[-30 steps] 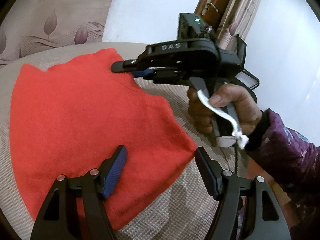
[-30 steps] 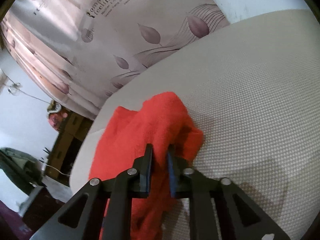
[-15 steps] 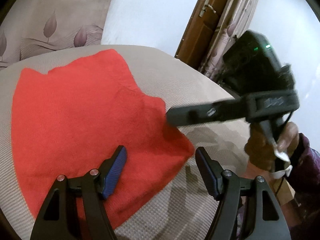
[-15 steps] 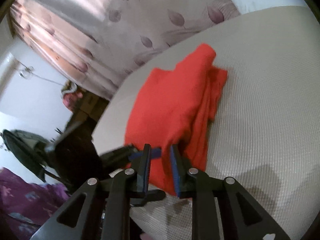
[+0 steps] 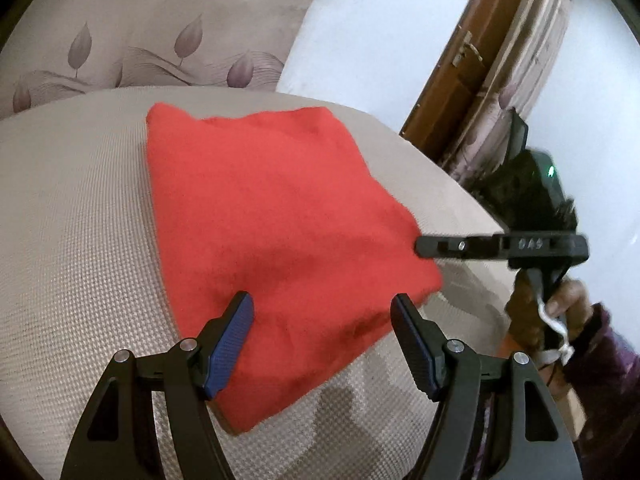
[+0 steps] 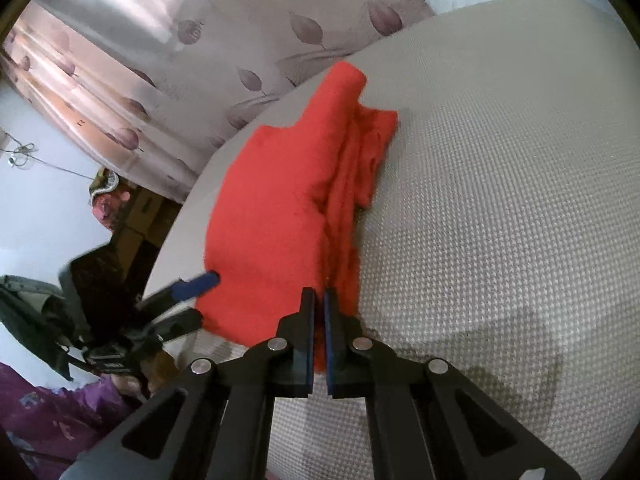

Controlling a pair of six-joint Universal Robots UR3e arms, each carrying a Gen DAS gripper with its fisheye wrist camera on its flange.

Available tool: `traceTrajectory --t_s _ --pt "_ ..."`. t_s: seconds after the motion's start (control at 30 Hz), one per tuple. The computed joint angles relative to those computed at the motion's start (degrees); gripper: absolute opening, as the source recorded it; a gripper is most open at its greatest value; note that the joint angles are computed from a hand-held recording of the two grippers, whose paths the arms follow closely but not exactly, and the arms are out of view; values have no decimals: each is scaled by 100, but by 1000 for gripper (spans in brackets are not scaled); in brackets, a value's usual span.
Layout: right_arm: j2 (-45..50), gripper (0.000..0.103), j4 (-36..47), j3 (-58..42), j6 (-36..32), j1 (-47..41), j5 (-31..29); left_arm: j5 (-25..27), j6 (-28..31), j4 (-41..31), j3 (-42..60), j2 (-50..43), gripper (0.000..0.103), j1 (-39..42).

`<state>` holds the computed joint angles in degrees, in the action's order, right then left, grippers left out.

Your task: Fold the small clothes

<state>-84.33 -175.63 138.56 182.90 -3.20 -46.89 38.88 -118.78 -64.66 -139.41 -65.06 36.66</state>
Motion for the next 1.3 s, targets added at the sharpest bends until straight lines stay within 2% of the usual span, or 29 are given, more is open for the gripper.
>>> traceTrajectory --t_s 0.13,0.33,0.47,0.53,0.63,0.73,0.97,1.07,1.3 --pt "-180 9 146 40 80 -56 223 105 -92 474 -145 -16 71 -185" --pt "-699 13 275 83 394 373 -364 40 104 271 -216 54 71 -39" --pt "-472 6 210 -46 494 854 -926 39 265 142 -331 258 71 56" --pt "-529 5 169 24 504 810 -986 55 303 79 -380 390 71 69" --pt "-973 4 533 26 273 760 -1159 46 438 -167 -363 504 71 159" --pt "-937 4 711 -17 161 748 -1280 25 511 -303 -377 578 71 222" --pt "-683 4 375 202 165 495 -893 59 649 -423 -469 811 71 273" --pt "-786 10 389 258 148 396 -603 66 681 -362 -513 831 71 279" --pt "-712 11 461 38 348 799 -994 64 611 -335 -576 929 71 272"
